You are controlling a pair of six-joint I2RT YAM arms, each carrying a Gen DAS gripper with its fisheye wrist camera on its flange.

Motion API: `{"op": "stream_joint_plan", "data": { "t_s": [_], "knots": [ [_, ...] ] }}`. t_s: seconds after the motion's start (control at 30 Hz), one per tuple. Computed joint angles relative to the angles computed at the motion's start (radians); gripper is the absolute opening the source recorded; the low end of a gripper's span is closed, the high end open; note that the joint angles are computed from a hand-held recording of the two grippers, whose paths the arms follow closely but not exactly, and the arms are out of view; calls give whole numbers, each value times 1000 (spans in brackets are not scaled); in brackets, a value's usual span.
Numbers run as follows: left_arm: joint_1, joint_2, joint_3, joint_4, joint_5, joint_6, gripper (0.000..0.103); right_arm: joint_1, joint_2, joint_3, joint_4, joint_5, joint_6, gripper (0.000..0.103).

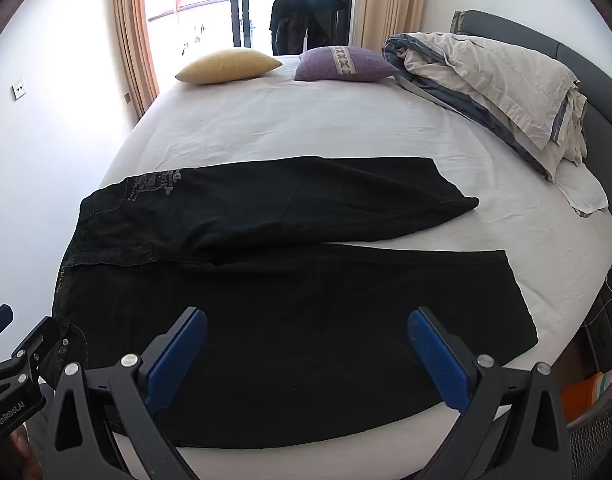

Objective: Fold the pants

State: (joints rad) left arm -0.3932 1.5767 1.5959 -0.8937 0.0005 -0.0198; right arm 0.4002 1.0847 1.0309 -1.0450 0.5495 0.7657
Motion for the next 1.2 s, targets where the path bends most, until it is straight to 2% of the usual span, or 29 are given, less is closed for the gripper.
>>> {"op": "stream_joint_plan", "data": {
  "t_s": [0.47,0.7,1.2],
  "knots": [
    [0,2,4,-5,1,-1,103,11,-2,-7,0,11,7,103],
    [1,-38,-56,17,5,1,103,15,-3,-9,-2,13,12,103],
    [2,-7,-36,21,10,-2,103,23,-4,-14,-3,15,20,103]
  ]
}}
